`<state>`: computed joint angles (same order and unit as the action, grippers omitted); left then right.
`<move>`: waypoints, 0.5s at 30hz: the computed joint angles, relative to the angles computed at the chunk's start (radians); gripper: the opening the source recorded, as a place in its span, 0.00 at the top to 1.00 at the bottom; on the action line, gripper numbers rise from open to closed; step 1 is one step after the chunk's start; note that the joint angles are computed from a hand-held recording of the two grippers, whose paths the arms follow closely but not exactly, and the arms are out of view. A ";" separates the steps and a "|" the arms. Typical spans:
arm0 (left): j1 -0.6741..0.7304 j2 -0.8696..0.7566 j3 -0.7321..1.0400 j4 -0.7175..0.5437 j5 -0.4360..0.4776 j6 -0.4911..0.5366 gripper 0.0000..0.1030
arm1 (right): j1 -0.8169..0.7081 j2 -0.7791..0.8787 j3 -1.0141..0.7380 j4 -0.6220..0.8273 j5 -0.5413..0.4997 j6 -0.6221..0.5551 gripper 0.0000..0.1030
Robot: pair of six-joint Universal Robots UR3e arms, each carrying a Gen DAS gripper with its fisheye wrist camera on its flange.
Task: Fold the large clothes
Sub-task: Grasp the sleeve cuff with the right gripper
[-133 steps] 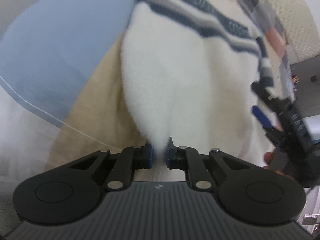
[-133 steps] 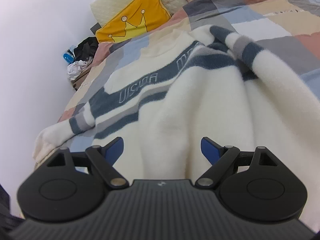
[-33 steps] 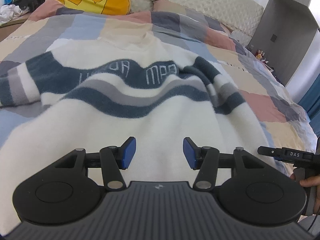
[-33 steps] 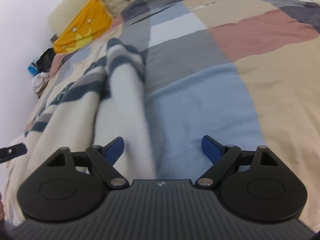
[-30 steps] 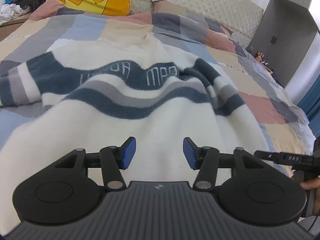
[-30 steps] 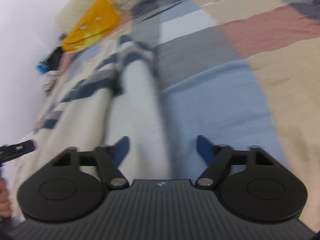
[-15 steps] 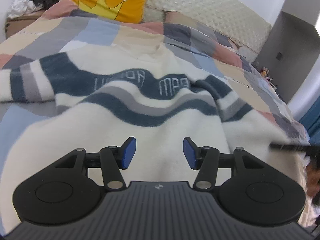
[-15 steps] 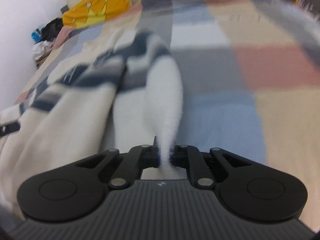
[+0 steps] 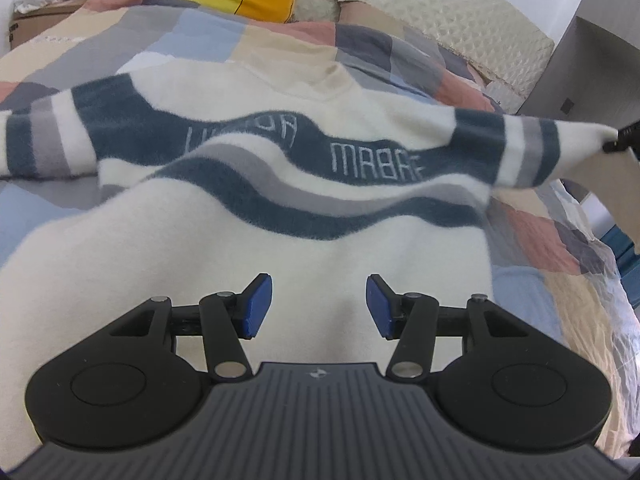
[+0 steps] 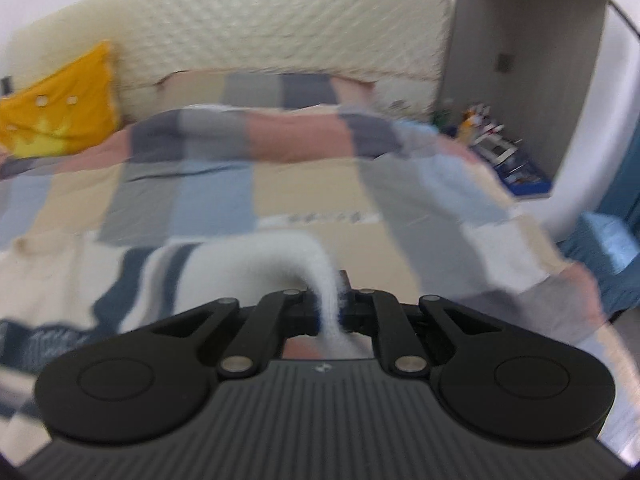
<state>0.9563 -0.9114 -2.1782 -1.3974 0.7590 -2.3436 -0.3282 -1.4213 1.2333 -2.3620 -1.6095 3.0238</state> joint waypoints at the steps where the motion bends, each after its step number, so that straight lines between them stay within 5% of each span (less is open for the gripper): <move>1: -0.015 -0.018 -0.009 0.039 0.005 -0.019 0.44 | -0.003 0.048 -0.064 0.017 -0.015 0.001 0.91; 8: -0.119 -0.177 -0.041 0.292 0.056 -0.133 0.44 | 0.010 0.381 -0.392 0.095 -0.119 0.024 0.91; 15: -0.217 -0.373 -0.032 0.542 0.105 -0.262 0.44 | -0.016 0.604 -0.448 0.071 -0.104 0.105 0.90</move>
